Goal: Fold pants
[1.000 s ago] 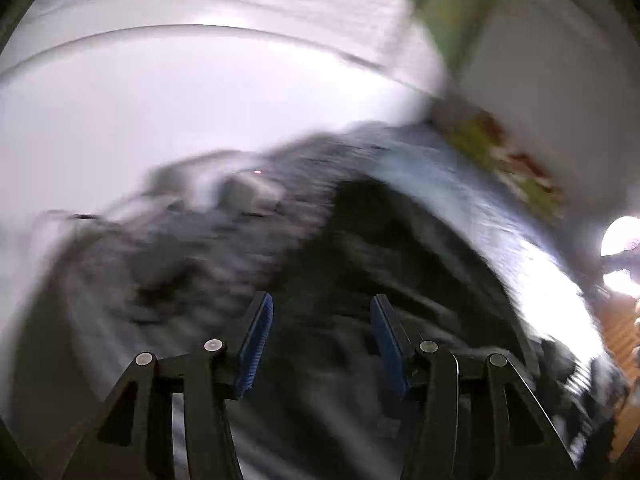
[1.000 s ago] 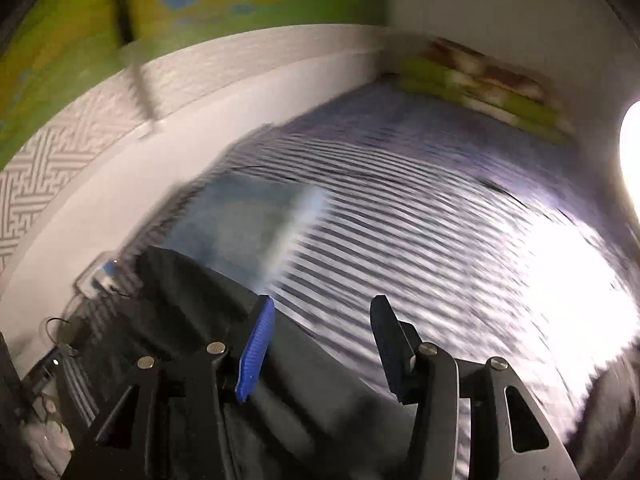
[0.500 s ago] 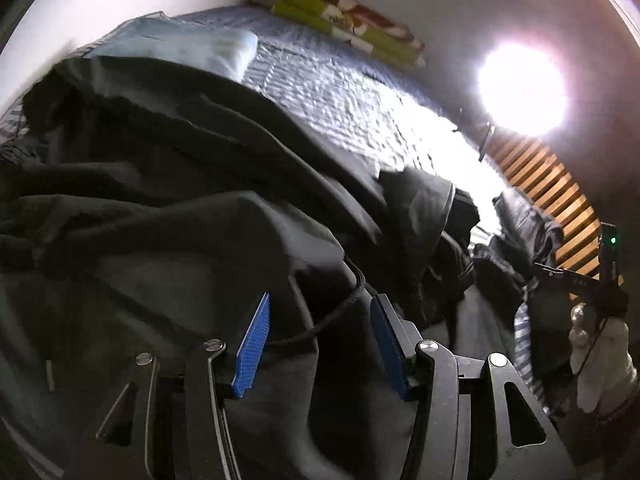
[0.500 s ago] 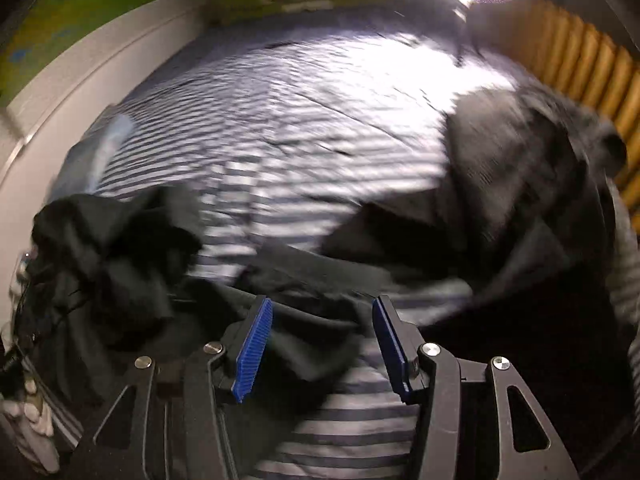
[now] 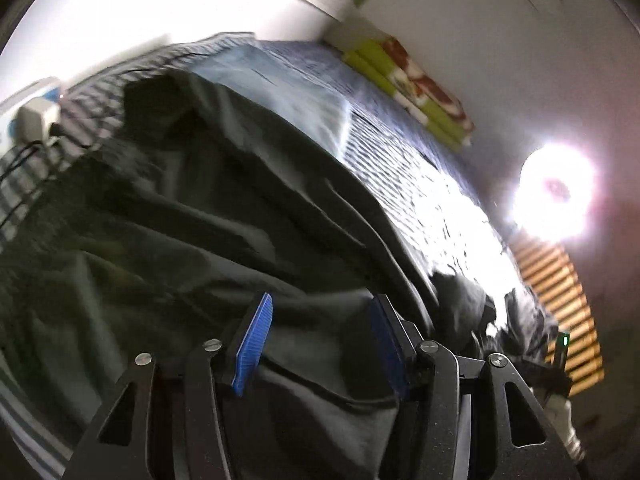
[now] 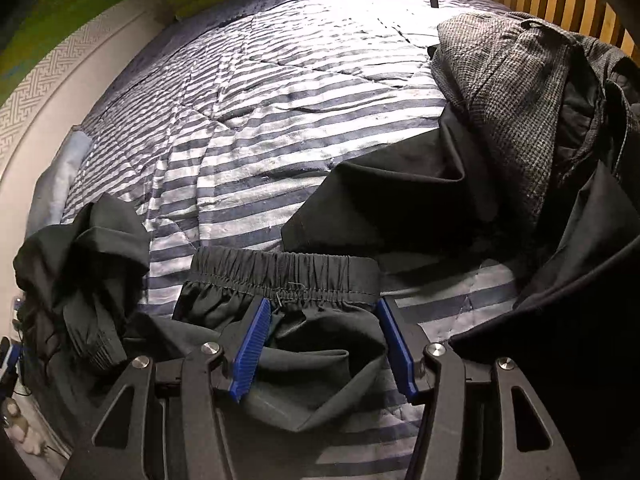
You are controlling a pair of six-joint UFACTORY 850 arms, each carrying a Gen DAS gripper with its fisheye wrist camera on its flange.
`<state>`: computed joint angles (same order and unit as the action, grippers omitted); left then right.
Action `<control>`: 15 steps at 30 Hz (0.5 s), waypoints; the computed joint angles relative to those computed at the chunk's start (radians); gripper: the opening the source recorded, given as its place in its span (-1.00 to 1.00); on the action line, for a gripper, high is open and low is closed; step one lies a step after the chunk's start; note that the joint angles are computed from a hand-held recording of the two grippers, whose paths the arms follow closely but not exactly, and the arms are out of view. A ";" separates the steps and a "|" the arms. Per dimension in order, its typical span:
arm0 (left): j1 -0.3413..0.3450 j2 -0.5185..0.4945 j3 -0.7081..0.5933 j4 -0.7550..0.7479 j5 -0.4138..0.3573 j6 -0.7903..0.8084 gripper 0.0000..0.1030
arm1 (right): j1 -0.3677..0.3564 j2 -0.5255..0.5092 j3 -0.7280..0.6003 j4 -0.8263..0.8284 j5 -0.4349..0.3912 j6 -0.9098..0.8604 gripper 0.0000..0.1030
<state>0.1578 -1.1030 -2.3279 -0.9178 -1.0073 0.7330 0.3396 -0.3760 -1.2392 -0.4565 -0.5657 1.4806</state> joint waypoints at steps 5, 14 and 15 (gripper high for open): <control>-0.003 -0.044 -0.069 0.055 -0.027 -0.054 0.07 | 0.018 0.059 0.063 -0.066 0.018 0.127 -0.94; -0.042 0.011 0.022 0.088 0.029 -0.009 0.07 | 0.224 0.354 0.210 -0.395 -0.308 0.573 -0.97; -0.043 0.011 0.022 0.094 0.034 -0.016 0.07 | 0.267 0.389 0.220 -0.404 -0.413 0.614 -0.97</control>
